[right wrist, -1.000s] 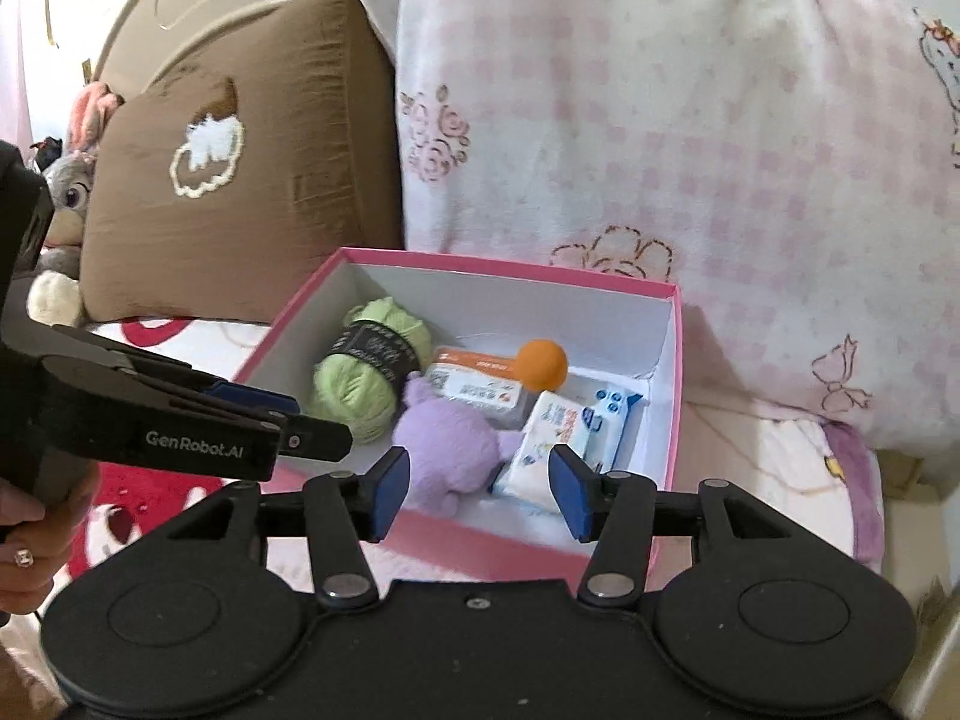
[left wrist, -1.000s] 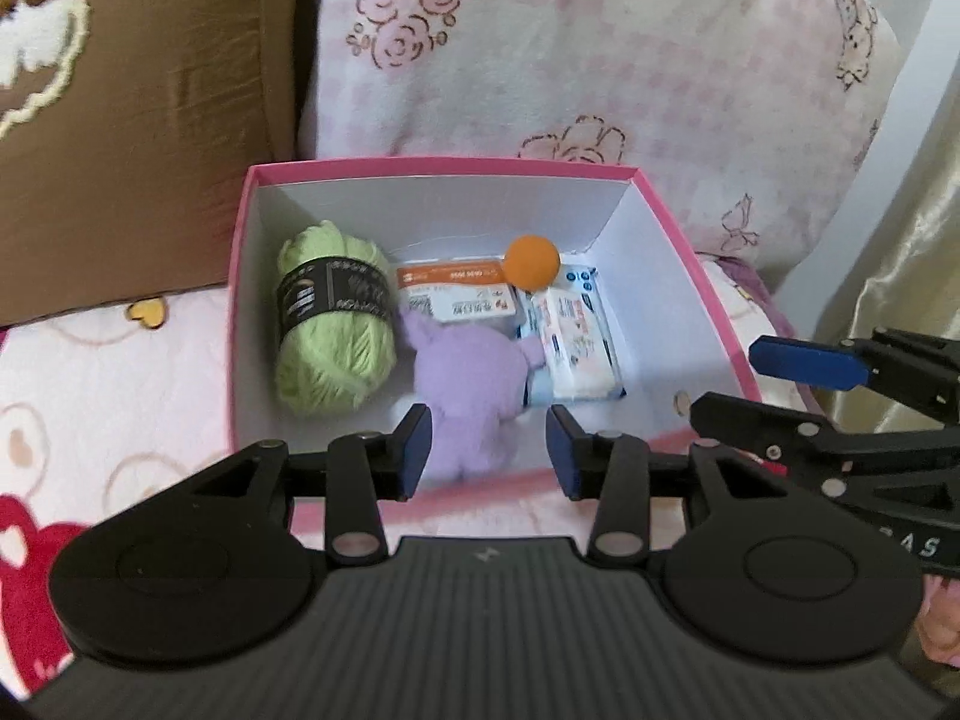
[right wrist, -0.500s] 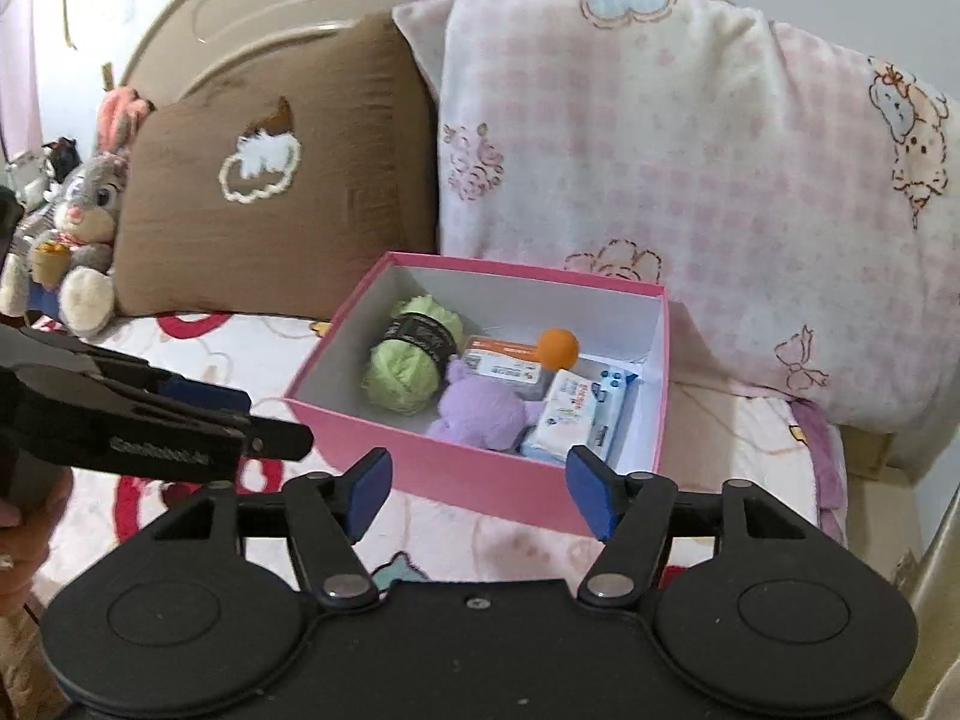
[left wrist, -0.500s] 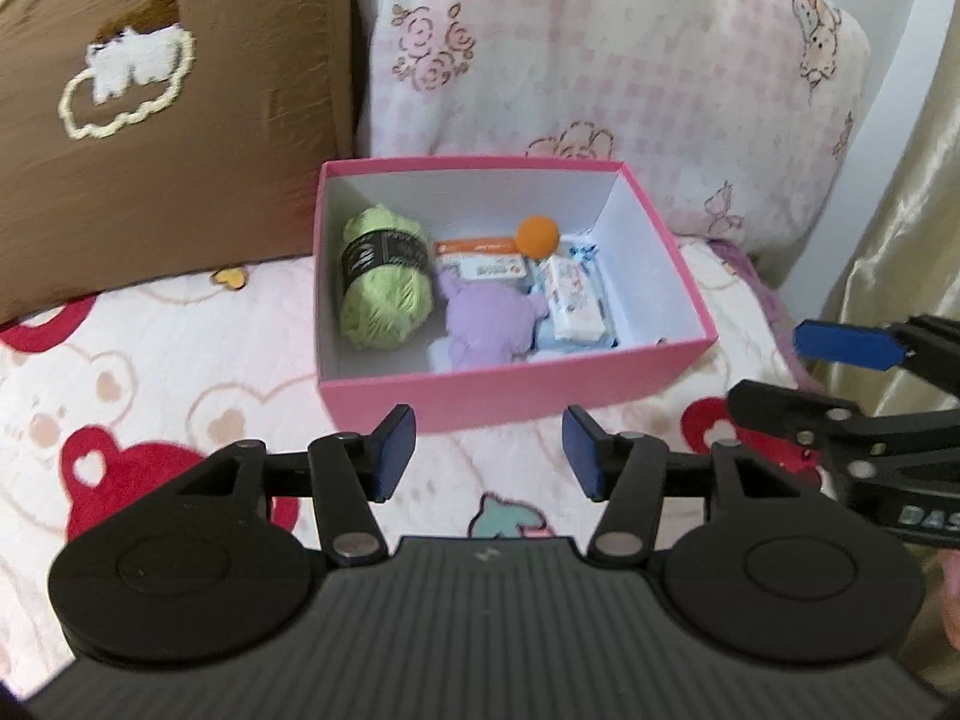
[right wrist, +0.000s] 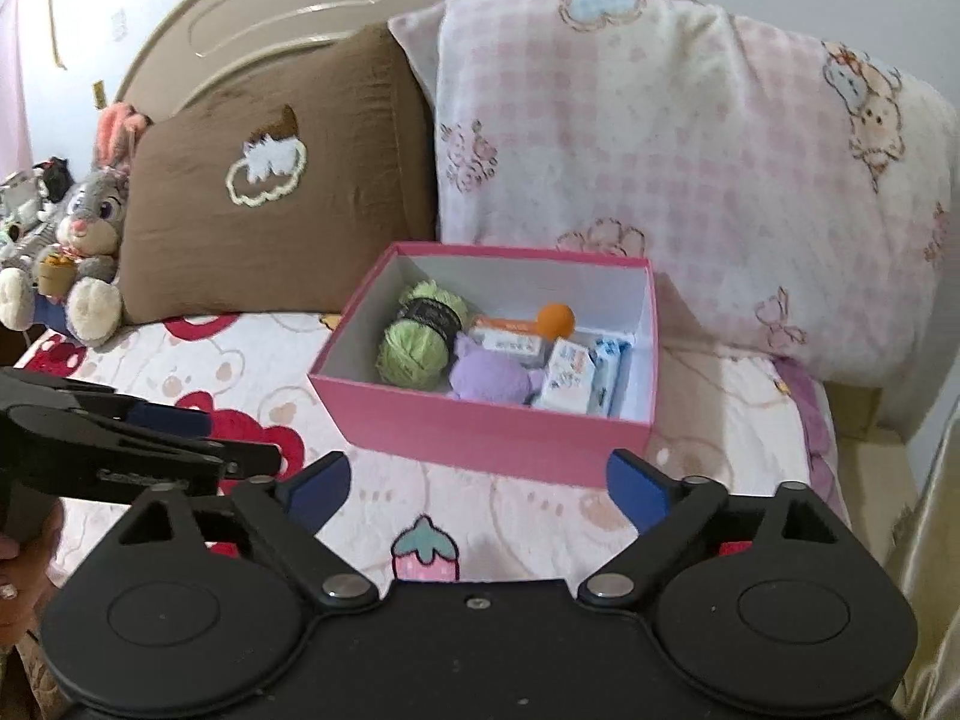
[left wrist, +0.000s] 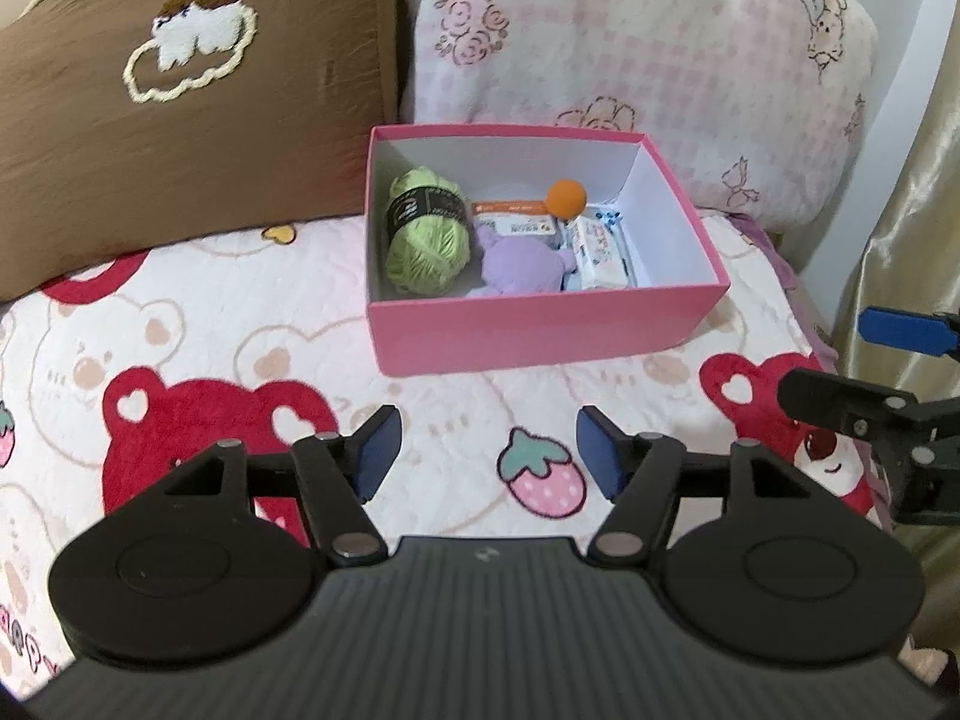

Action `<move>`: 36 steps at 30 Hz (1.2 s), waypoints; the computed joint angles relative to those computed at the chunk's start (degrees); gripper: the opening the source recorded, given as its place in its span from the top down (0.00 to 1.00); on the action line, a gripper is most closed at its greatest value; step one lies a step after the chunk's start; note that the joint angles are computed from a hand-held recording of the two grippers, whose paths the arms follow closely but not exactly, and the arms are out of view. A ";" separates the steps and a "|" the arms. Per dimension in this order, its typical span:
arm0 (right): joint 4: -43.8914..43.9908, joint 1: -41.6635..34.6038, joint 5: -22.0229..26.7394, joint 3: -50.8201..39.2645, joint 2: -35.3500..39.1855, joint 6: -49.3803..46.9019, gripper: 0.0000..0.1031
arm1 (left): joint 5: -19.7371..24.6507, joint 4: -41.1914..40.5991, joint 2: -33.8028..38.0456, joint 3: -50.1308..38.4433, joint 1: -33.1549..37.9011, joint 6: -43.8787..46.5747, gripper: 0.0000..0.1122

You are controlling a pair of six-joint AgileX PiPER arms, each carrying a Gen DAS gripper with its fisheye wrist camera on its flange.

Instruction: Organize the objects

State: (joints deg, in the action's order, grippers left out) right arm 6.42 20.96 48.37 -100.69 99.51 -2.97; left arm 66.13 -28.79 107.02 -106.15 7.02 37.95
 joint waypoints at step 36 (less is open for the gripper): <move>-7.86 1.05 2.62 4.94 -2.62 9.11 0.05 | -4.95 15.84 -2.35 4.70 -3.99 -16.17 0.08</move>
State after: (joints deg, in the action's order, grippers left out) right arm -1.44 22.02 50.99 -95.75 96.89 6.13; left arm 61.18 -12.95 104.67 -101.45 3.04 21.78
